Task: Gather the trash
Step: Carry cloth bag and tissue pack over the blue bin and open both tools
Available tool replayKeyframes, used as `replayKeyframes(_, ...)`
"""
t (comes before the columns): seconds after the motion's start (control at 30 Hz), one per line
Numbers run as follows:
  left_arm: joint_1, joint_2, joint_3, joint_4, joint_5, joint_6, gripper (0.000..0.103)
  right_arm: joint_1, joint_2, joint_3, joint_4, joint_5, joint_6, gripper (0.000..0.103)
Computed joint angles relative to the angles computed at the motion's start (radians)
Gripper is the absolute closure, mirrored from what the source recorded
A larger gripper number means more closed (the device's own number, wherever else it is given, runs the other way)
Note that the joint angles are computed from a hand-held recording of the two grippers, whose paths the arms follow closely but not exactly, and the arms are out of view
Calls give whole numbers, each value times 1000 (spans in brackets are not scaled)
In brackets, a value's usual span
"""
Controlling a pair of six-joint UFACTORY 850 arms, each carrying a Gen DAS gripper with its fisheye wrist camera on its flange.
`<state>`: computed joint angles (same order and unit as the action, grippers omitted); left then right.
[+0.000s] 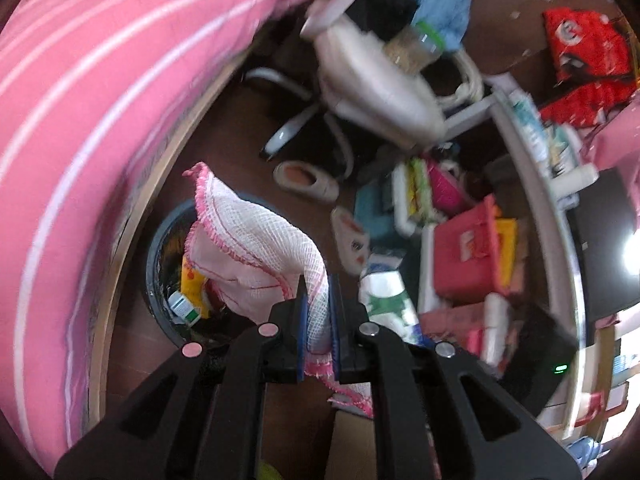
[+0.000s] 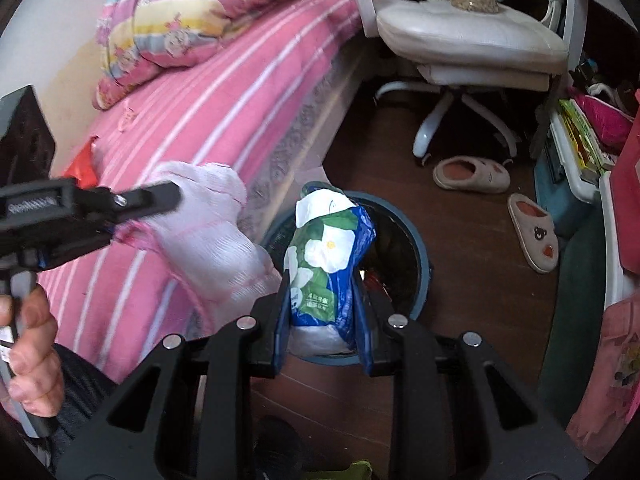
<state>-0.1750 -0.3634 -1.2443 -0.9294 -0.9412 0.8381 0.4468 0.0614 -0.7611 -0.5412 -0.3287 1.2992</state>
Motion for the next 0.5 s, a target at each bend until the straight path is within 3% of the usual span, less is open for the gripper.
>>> replayKeyframes(0.23, -55, -146, -69, 151, -4, -60, 93, -33, -99, -25, 115, 5, -135, 75)
replayKeyframes(0.27, -63, -155, -77, 171, 4, -69, 87, -35, -113, -31, 129, 5, -155, 73)
replayKeyframes(0.3, -70, -170, -88, 196, 5, -91, 64, -37, -133, -38, 147, 6, -185, 67)
replayKeyframes(0.33, -72, -178, -96, 216, 9, -110, 51, -35, -143, -43, 132, -5, -174, 61)
replayKeyframes(0.37, -76, -178, -95, 238, 35, -128, 31, -28, -155, -51, 98, -27, -142, 46)
replayKeyframes(0.5, -73, -180, -103, 228, 37, -132, 25, -4, -145, -44, -5, -63, -12, 28)
